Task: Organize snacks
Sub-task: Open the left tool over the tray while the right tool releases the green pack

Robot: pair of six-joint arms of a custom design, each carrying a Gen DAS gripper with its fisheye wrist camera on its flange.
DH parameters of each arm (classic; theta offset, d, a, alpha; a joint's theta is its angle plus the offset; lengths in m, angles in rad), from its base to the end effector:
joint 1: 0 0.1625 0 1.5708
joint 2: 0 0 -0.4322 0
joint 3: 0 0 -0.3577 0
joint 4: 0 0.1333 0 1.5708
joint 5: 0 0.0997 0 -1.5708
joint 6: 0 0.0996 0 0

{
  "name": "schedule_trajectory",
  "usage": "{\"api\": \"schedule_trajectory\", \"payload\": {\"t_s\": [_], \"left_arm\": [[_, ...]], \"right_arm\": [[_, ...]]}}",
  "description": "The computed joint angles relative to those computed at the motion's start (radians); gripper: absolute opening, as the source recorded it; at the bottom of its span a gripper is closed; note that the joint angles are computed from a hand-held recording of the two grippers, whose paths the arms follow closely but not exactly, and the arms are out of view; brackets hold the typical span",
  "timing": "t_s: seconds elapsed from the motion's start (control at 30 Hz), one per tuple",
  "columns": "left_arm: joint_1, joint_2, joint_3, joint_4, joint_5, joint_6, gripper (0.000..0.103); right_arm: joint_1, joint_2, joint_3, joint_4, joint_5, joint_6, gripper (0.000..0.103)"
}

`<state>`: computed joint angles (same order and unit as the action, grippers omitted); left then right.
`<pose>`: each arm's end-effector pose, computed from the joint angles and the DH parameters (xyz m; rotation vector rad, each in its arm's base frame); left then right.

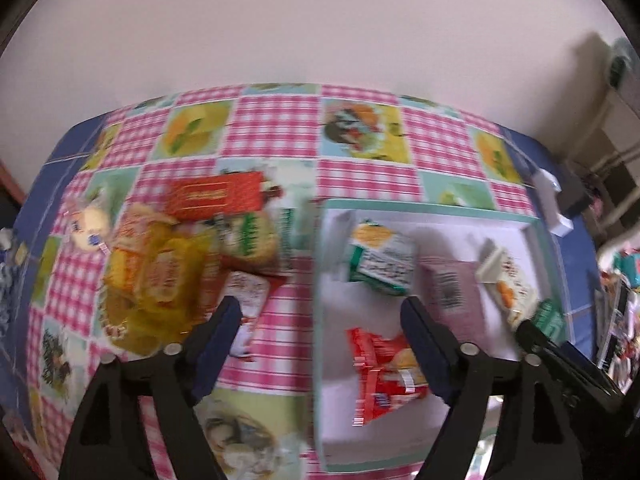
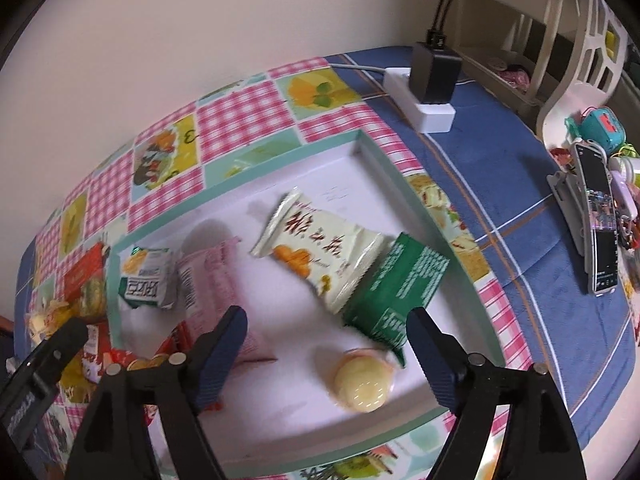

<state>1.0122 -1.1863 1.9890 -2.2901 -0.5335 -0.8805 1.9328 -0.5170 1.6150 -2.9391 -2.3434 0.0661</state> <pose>-0.0823 -0.5450 0.2471 -0.3007 2.1789 -0.7581 0.2912 -0.5888 0.0156 0.2217 -2.3844 0.5243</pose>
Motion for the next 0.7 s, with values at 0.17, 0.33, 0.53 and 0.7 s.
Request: {"api": "schedule_trajectory", "payload": {"t_s": [0.17, 0.33, 0.53, 0.7], "left_arm": [[0.014, -0.053, 0.018, 0.106, 0.021, -0.111, 0.084], [0.021, -0.103, 0.033, 0.193, 0.044, -0.185, 0.090], [0.019, -0.165, 0.067, 0.196, 0.069, -0.213, 0.101], [0.012, -0.211, 0.092, 0.214, 0.105, -0.240, 0.102]], "right_arm": [[0.011, 0.002, 0.013, -0.016, 0.006, -0.013, 0.093], [0.025, 0.008, 0.016, -0.026, 0.002, -0.015, 0.103], [0.050, 0.019, 0.006, -0.012, -0.006, -0.009, 0.103], [0.069, 0.030, -0.008, 0.014, 0.001, 0.003, 0.103]]}}
